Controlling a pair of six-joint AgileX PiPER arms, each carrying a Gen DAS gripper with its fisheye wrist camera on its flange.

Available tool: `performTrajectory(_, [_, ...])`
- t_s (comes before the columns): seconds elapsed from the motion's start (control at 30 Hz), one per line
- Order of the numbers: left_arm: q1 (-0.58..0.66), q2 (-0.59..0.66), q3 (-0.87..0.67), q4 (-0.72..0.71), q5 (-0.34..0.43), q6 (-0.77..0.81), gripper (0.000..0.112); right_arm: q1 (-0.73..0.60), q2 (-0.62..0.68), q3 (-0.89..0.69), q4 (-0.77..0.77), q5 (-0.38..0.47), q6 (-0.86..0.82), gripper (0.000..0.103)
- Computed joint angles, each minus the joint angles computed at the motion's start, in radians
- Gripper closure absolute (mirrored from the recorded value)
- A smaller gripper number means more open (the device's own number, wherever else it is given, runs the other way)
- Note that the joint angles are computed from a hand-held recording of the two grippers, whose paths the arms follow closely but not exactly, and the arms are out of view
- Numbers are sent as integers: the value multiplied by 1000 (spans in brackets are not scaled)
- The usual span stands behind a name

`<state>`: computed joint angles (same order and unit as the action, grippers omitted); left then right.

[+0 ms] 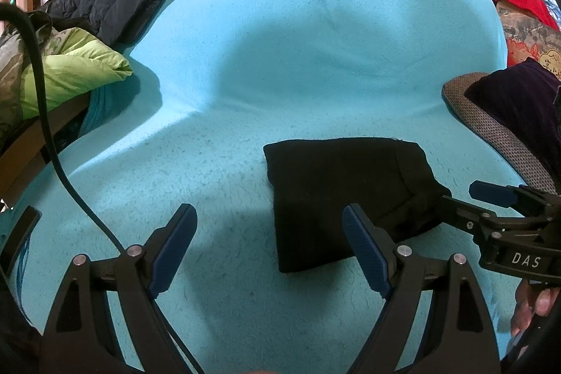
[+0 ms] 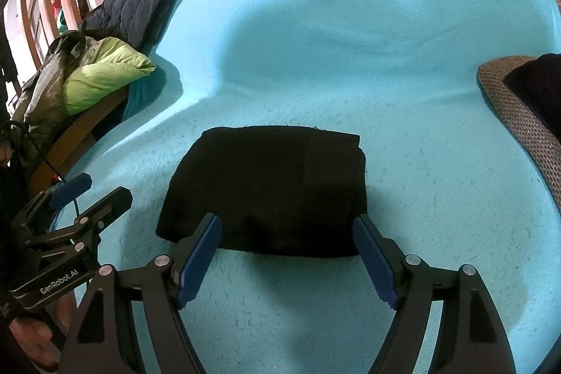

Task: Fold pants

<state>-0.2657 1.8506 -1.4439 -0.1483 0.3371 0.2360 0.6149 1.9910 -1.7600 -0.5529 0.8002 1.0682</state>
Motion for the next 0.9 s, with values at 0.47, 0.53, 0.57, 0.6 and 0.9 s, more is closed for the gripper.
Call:
performTrajectory(0.47, [18, -10, 12, -38, -1, 38, 27, 14, 16, -27, 5, 18, 3, 22])
performTrajectory(0.53, [22, -16, 19, -45, -4, 45, 27, 17, 20, -33, 6, 22, 0, 22])
performTrajectory(0.57, [24, -17, 20, -49, -4, 48, 27, 16, 20, -33, 7, 20, -3, 22])
performTrajectory(0.6, [25, -16, 18, -52, -2, 51, 27, 16, 21, -34, 7, 21, -2, 22])
performTrajectory(0.9, [38, -23, 28, -77, -10, 76, 27, 27, 35, -66, 9, 42, -10, 22])
